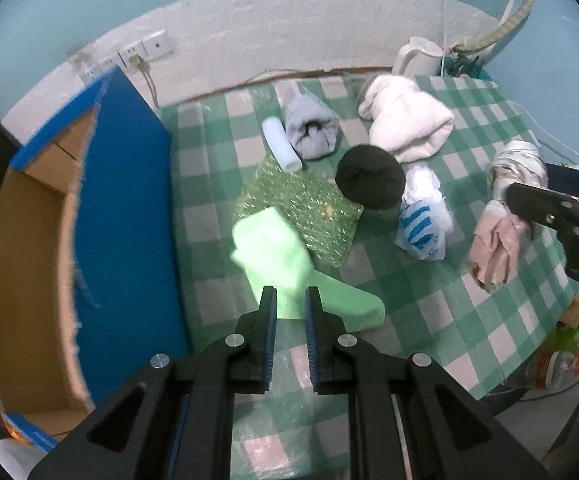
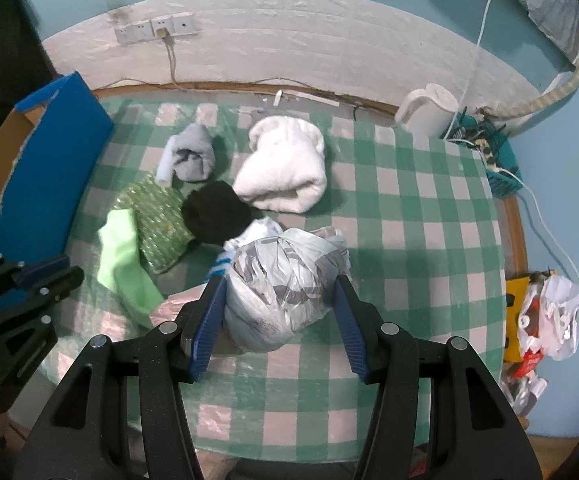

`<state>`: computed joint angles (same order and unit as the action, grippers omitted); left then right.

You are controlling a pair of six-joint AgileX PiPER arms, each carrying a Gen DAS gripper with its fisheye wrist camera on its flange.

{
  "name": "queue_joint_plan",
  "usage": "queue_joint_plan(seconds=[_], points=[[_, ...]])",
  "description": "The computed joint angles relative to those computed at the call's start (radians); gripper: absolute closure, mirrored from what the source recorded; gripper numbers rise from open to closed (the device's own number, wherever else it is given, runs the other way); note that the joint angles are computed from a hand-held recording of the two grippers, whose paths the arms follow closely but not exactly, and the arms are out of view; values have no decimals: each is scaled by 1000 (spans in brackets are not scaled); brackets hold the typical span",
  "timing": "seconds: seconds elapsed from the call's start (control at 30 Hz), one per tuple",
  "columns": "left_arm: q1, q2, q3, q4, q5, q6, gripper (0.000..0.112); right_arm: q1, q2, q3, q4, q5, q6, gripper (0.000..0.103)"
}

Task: Organize soft objects
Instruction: 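Grasp the light green foam sheet with the left gripper while the right holds the bundle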

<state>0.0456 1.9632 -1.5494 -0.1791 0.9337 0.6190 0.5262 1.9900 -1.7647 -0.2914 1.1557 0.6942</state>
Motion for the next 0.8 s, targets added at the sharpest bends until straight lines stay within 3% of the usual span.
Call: queue_joint_plan(seconds=[0.27,0.33,0.4,0.8], points=[[75,-13,-43,-74,100,41,96,18,21,-87,-5,41,-1,49],[72,23,-69,-66,120,-4,70,22,21,-92,-11,46,0,49],[71,51,-82,-72,121,-40,59,20,17,-83,-8,41,3,49],[25,213,-211,-30,153,-200,44,2,-8,-18,2,7,5,49]])
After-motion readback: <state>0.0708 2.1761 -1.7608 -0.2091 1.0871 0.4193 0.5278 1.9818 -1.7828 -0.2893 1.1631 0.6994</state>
